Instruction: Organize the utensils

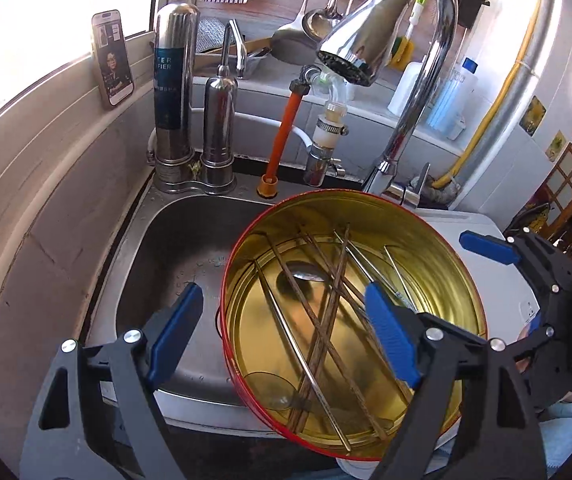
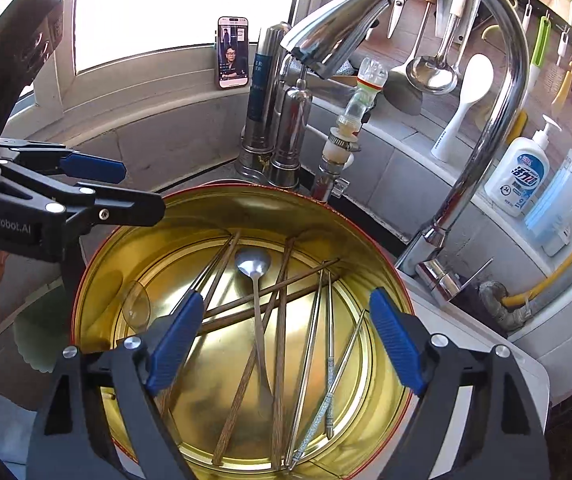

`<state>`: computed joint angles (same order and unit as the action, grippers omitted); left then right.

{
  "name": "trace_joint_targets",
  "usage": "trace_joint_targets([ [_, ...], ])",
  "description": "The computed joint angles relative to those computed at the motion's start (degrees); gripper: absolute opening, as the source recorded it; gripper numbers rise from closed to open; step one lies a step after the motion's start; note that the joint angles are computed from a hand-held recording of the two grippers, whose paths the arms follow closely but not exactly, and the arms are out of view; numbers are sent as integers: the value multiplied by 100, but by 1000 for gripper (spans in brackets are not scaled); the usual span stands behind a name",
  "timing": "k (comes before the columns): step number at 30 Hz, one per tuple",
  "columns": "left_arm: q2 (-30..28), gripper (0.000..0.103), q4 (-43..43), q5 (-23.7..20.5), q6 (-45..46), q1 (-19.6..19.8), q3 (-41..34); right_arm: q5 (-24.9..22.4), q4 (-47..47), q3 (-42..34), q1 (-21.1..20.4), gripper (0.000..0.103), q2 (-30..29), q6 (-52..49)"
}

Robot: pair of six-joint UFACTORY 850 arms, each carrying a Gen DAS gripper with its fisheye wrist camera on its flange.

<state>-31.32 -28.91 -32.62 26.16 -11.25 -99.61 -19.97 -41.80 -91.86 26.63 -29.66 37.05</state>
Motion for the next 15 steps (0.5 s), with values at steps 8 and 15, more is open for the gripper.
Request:
trace_joint_targets([
  [8,-91,81,557,-348,-199,7,-218,-649,-202,-116,124,89,-131,331],
  [15,281,81,1708,-90,-579,-166,278,-809,-141,56,196,91,28,507],
])
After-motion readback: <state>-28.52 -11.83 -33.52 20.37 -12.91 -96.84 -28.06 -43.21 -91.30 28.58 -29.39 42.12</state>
